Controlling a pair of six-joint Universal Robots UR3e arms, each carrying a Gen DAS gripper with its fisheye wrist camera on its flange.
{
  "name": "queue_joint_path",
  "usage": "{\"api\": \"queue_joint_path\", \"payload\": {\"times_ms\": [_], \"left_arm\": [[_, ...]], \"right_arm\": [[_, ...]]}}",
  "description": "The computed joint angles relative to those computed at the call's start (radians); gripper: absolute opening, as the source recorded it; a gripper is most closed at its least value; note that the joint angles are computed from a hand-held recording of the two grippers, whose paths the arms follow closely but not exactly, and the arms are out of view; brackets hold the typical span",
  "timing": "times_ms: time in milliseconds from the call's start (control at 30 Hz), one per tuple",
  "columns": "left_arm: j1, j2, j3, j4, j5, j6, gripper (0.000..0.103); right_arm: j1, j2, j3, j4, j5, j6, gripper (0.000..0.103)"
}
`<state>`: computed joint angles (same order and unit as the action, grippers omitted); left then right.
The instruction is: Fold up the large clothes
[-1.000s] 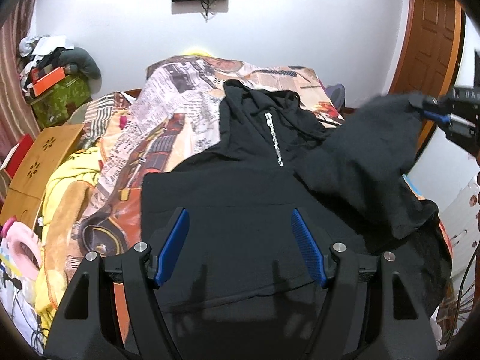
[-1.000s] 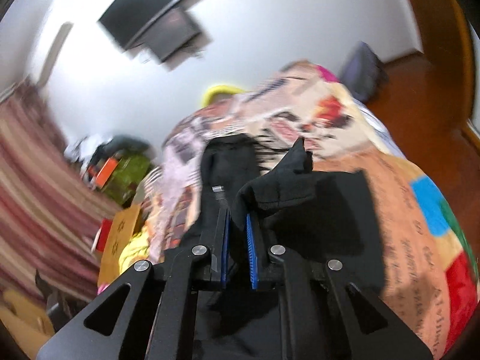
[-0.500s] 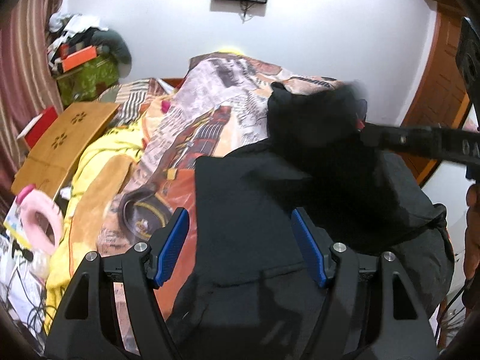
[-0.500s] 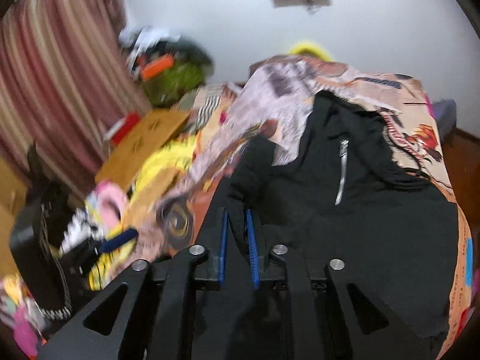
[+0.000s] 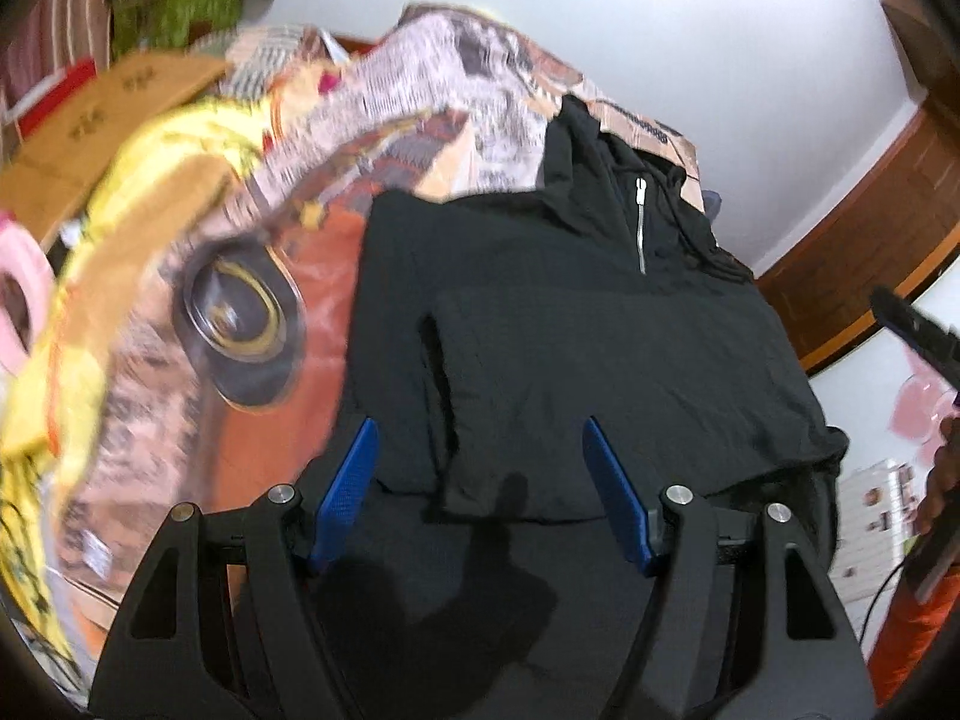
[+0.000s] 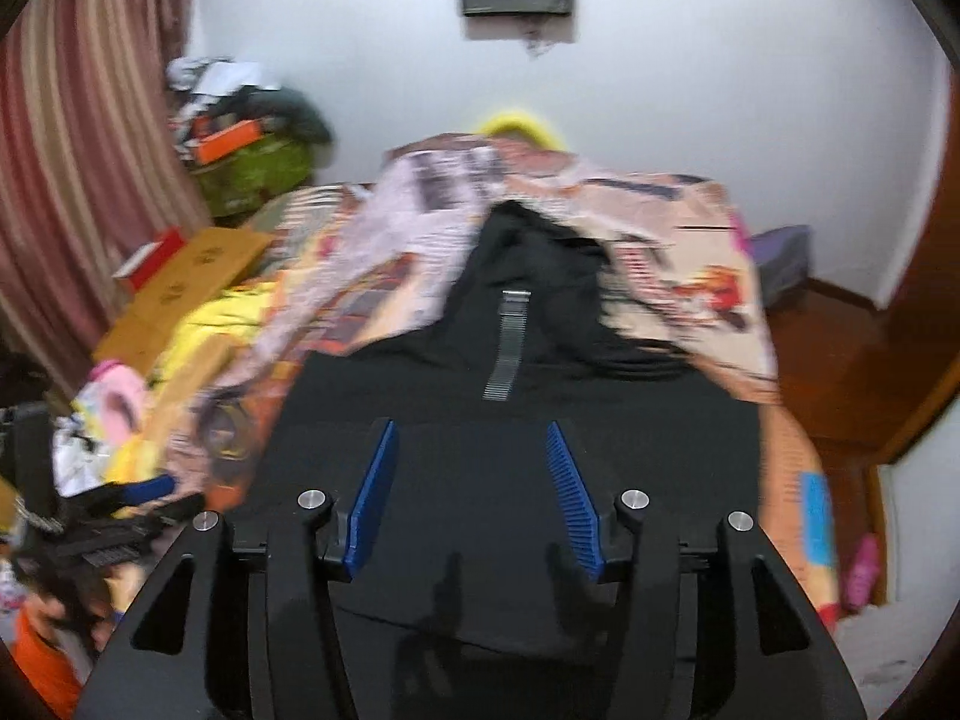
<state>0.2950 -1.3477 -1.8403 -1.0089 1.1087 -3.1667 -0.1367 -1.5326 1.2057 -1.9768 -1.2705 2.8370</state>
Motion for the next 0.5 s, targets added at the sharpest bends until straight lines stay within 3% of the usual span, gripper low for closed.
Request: {"api": "queue_joint_path", "payload": {"times_ms": [133, 267, 500], "left_arm": [[0.007, -0.025, -0.026, -0.026, -0.015, -0.043, 0.069], [0.023, -0.048, -0.065, -0.037, -0.045, -0.07, 0.069], [0.059, -0.079, -0.158, -0.014, -0.231, -0.113, 0.067]], "right_arm": [[-0.113, -0.079, 0.128, -0.063, -0.057, -0.049, 0.056], [-0.223, -0.121, 0.205, -0.043, -0.037, -0.081, 0.058], [-0.329, -0.164, 0.333, -0.019, -0.014, -0.095, 0.058]]}}
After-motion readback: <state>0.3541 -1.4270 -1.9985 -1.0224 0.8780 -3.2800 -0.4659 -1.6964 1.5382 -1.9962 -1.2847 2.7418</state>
